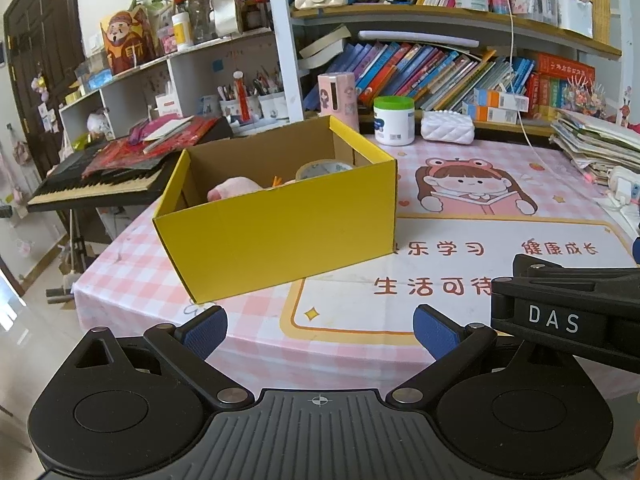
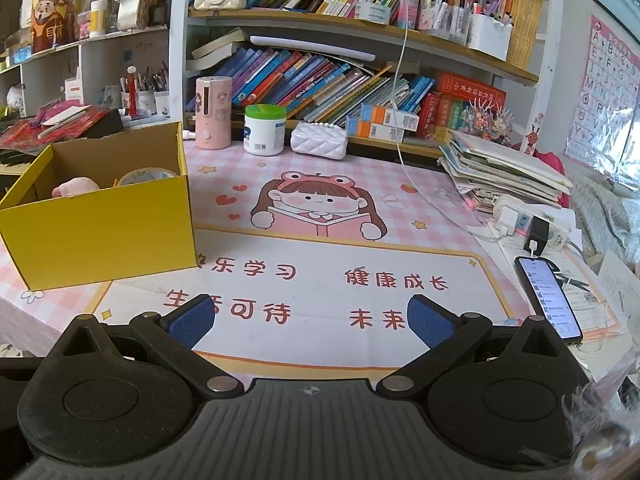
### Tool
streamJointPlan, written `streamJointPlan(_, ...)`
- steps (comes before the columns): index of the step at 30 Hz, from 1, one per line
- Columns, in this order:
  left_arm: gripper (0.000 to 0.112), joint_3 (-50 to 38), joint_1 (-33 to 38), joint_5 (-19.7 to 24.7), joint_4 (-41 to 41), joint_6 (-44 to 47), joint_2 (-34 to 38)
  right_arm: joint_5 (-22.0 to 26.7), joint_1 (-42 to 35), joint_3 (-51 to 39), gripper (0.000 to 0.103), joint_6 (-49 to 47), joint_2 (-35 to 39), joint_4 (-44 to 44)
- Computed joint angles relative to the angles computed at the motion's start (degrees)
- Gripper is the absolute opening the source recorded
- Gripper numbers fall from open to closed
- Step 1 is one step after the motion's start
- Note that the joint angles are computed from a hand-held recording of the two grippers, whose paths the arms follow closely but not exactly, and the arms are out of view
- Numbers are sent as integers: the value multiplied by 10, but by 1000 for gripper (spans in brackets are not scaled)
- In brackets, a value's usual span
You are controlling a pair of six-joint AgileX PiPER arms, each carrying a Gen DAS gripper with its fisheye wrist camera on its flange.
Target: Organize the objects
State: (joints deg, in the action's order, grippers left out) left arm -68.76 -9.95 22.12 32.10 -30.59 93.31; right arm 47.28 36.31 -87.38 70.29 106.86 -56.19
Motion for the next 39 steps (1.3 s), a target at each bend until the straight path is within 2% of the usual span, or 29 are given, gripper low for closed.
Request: streamJointPlan(39, 101, 5, -15, 13, 14, -16, -7, -1, 0, 19, 103, 8, -14, 4)
